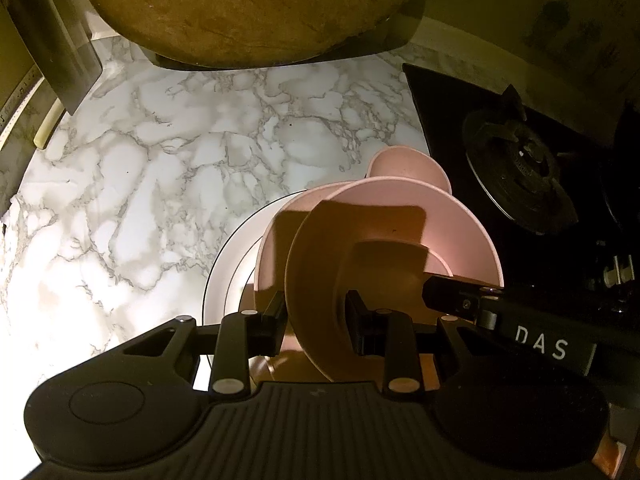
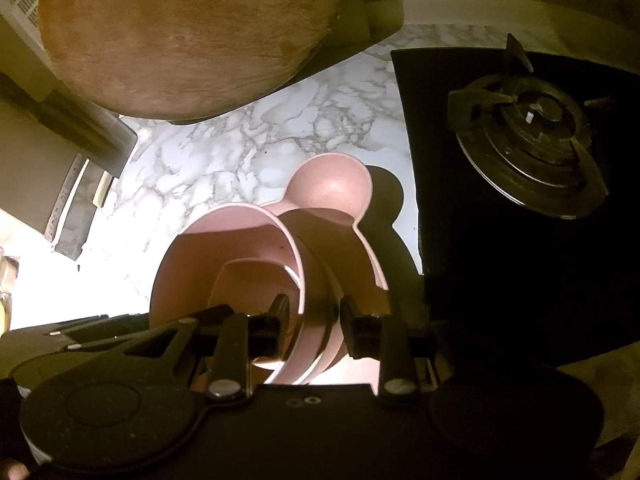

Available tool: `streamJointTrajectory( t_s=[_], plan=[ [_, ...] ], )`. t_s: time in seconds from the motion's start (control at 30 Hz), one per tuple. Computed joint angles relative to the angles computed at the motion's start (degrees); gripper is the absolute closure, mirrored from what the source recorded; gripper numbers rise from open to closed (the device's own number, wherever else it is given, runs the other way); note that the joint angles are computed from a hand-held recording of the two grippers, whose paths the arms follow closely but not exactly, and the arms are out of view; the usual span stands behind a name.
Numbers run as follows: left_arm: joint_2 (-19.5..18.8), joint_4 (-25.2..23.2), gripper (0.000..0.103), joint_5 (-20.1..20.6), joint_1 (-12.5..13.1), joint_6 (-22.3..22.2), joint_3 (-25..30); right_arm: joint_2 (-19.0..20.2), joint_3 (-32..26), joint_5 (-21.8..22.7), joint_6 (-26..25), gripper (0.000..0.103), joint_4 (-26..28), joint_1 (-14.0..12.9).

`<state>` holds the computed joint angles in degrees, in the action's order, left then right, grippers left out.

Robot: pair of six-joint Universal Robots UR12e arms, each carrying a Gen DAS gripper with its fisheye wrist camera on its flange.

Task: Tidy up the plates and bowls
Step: 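Lower the pink bowl onto the cream bowl and open both tools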

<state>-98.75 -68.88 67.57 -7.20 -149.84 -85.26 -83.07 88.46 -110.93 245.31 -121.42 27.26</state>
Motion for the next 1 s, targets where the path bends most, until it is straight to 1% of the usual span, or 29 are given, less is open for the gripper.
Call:
streamJointTrajectory(
  t_s=[0.07, 0.1, 0.13, 0.2, 0.27, 0.4, 0.5, 0.57, 0.6, 0.63, 0.67, 0.7, 0.87, 0.97, 1.0],
  plan=[
    [0.19, 0.31, 0.073, -0.14, 0.07, 0.09, -0.20, -0.21, 0.31, 0.24, -0.77, 0.073, -0.62, -0.06],
    [0.38, 0.80, 0.070, -0.04, 0.08, 0.09, -0.46, -0.36, 0.54, 0.31, -1.23, 0.072, -1.12, -0.07],
    [0.61, 1.36, 0.068, -0.09, 0.13, 0.16, -0.78, -0.53, 0.74, 0.25, -1.71, 0.072, -1.51, -0.03],
    [1.22, 2.79, 0.058, -0.37, 0.34, -0.48, -1.58, -0.75, 0.89, -0.02, -2.75, 0.071, -1.88, 0.10],
    [1.68, 3.63, 0.054, -0.90, 0.63, -1.13, -2.09, -0.93, 0.92, -0.61, -3.76, 0.071, -2.10, 0.36],
    [2.66, 4.23, 0.049, -2.76, 1.53, -1.81, -2.91, -1.46, 1.22, -1.03, -4.79, 0.066, -2.70, 0.78],
    [3.79, 5.10, 0.047, -4.09, 2.28, -0.86, -3.89, -1.67, 1.16, -2.56, -5.52, 0.063, -2.96, 1.70],
    [4.63, 6.22, 0.047, -4.99, 2.85, 0.29, -4.76, -1.71, 1.07, -4.20, -5.80, 0.060, -3.31, 2.53],
    [5.17, 7.52, 0.047, -5.18, 3.16, 0.62, -5.46, -1.67, 1.03, -5.50, -6.17, 0.056, -3.82, 3.16],
    [5.72, 9.13, 0.046, -5.24, 3.46, 0.82, -6.25, -1.59, 1.03, -6.64, -6.88, 0.050, -4.53, 3.65],
    [6.31, 10.47, 0.045, -5.32, 3.83, 1.12, -7.03, -1.41, 0.82, -7.95, -7.32, 0.046, -4.70, 4.21],
    [6.79, 11.23, 0.042, -5.60, 4.25, 1.43, -7.63, -1.12, 0.48, -9.52, -7.68, 0.040, -4.69, 4.94],
    [8.84, 13.16, 0.041, -7.76, 6.41, 3.66, -9.92, -0.29, -0.29, -13.16, -10.03, 0.035, -5.97, 7.27],
    [10.13, 13.98, 0.041, -9.22, 7.63, 5.02, -11.33, -0.07, -0.15, -15.32, -11.08, 0.030, -7.55, 8.52],
    [10.62, 14.31, 0.041, -9.70, 8.05, 5.52, -11.84, 0.03, -0.09, -16.25, -11.65, 0.025, -8.13, 9.00]
  ],
)
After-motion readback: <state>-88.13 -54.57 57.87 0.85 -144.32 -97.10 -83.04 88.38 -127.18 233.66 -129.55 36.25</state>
